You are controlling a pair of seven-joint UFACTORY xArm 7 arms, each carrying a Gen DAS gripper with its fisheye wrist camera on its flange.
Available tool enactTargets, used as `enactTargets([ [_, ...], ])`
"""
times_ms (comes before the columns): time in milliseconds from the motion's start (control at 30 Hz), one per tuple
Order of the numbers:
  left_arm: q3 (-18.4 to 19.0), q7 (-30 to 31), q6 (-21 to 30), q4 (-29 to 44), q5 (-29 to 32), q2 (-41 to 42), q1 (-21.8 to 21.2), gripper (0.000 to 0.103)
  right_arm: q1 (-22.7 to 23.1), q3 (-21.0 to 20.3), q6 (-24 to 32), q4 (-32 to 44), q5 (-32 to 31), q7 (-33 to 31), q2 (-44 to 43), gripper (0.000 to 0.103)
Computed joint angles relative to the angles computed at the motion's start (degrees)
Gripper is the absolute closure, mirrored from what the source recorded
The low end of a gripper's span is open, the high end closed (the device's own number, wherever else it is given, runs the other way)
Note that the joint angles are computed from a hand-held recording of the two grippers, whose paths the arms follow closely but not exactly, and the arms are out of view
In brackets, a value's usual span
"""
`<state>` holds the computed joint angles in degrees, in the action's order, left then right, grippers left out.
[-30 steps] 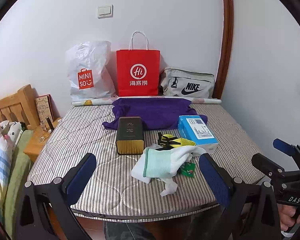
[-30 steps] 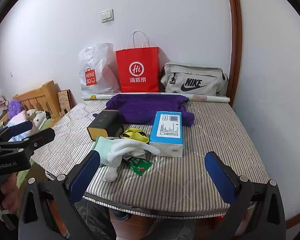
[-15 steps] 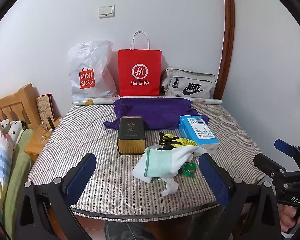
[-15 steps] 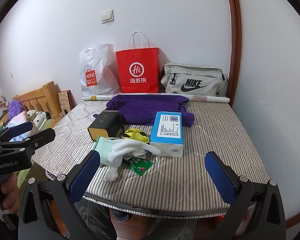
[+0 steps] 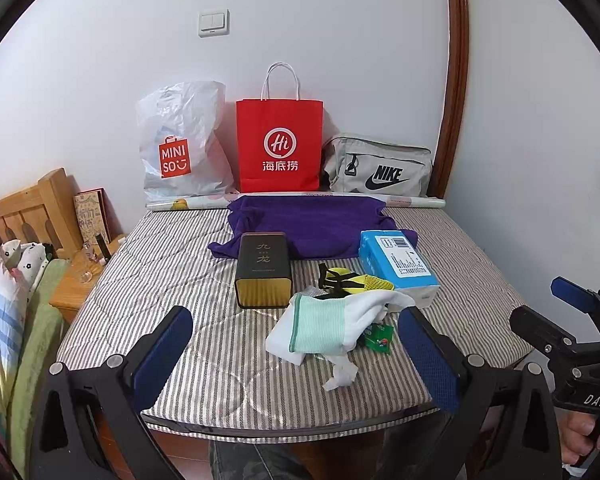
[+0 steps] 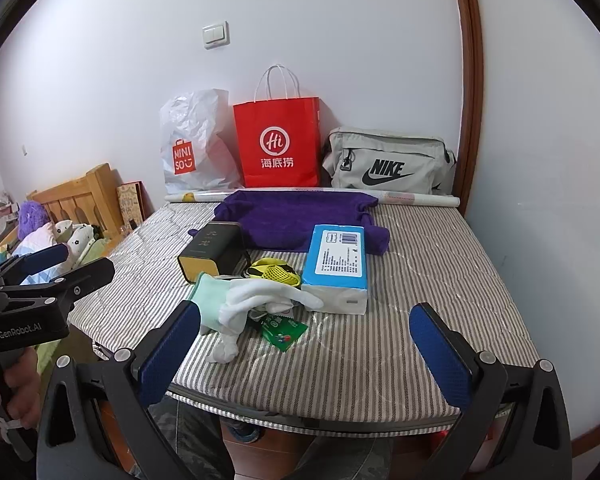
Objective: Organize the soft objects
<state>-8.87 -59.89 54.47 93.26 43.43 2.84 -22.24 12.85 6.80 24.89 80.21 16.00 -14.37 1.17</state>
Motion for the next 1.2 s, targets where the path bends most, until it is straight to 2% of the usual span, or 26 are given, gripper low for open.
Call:
enactTargets([
  [1200, -0.65, -0.13, 0.88, -0.78, 0.59, -1.06, 0.25, 0.000, 0.33, -0.34, -0.60, -1.53, 2.07, -1.84, -1.76, 0.000],
])
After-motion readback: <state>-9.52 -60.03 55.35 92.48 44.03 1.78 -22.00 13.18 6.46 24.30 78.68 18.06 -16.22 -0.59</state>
